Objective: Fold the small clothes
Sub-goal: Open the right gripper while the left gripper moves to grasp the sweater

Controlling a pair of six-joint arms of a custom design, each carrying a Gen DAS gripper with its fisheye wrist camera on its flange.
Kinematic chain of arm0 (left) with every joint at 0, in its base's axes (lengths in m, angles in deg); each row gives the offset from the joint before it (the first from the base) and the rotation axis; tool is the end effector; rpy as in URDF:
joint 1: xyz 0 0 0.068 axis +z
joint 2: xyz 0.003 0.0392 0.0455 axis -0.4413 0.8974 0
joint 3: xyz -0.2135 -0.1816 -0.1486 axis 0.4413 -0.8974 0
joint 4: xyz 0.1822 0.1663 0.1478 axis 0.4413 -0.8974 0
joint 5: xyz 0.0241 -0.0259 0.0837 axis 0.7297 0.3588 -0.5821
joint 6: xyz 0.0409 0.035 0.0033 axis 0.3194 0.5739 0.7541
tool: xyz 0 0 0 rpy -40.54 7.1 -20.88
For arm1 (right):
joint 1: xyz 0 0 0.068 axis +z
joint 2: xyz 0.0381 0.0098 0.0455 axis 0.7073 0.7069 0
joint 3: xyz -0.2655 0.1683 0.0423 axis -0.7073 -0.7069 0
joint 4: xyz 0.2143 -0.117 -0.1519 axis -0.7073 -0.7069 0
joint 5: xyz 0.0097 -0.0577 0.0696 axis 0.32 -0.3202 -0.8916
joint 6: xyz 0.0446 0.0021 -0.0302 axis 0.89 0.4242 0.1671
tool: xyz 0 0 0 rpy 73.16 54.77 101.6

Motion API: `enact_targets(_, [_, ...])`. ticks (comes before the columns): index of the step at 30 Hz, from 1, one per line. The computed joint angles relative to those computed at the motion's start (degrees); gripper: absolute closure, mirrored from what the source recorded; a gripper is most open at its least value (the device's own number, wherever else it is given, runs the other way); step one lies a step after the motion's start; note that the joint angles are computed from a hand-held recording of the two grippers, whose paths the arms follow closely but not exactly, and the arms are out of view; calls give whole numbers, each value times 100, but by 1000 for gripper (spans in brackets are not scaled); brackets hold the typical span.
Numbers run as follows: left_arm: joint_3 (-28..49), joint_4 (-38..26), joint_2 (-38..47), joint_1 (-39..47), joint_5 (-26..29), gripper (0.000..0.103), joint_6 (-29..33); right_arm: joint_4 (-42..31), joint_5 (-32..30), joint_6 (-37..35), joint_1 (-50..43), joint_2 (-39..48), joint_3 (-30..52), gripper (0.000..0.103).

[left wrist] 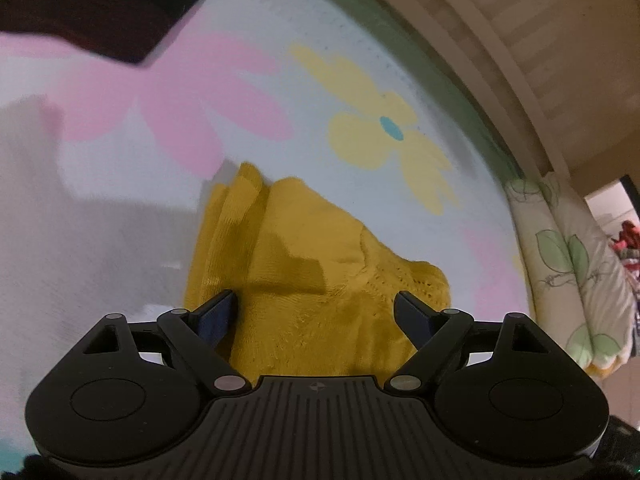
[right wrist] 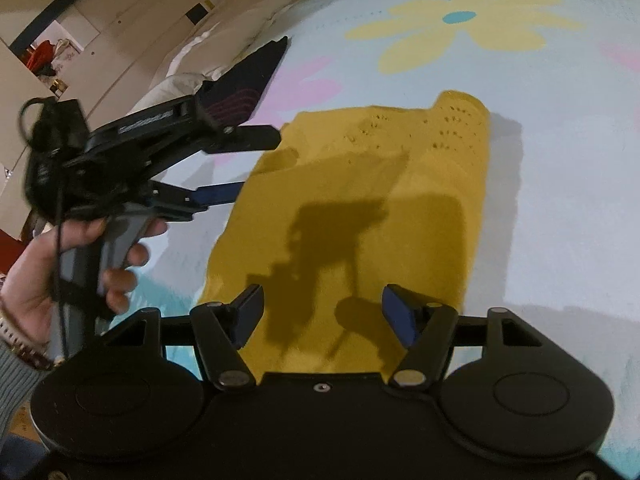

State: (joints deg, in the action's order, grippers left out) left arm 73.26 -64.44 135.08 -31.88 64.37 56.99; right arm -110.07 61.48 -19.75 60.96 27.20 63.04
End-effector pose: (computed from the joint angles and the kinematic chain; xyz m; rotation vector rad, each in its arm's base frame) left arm 0.3766 -0.0616 0.1762 0.4202 2.6224 -1.0294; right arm 0.1137 0.0369 0.2250 0.4496 2.4329 0.5814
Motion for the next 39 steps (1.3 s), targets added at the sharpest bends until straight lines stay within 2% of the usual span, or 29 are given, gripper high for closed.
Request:
enact_targets(4, [-16,228,51,-85,-203,18,-48,3,-251,-130,-219,-90,-64,33])
enact_targets(7, [0,341,91,-110,-140,18,-113,14,-426,-269,-340,-80,-114,33])
enact_targets(14, [-87,647,274,33,999,18,-856,75,-435,-223,-227,-78,-224,33])
enact_targets(19, [-443,1631,51,220,1484,18,-1390,261,-543,-334,-348,108,-242,33])
enact_targets(23, [-733,2818,-102,419,1962,18,-2228,313,-577,-378,-398,130,-283,33])
enact_targets(25, [-734,3046,-126,489,2064,18,-2409,358,-569,-391,-390,168,-302,33])
enact_targets(27, [-576,2594,-174,488,1795,18,-1983,404,-553,-389,-370,199,-322,33])
enact_targets(31, [-245,1480,-217,359,834,19,-812,437,-508,-377,-317,234,-328,33])
enact_targets(33, [-146,1103,-159,308,672,19,-376,437,-475,-356,-276,237,-325,33])
enact_targets(36, [-90,824,-49,274,705,19,-95,434,-412,-308,-196,248,-313,33])
enact_targets(39, [-73,864,77,180,602,19,-124,404,-350,-283,-126,258,-281,33])
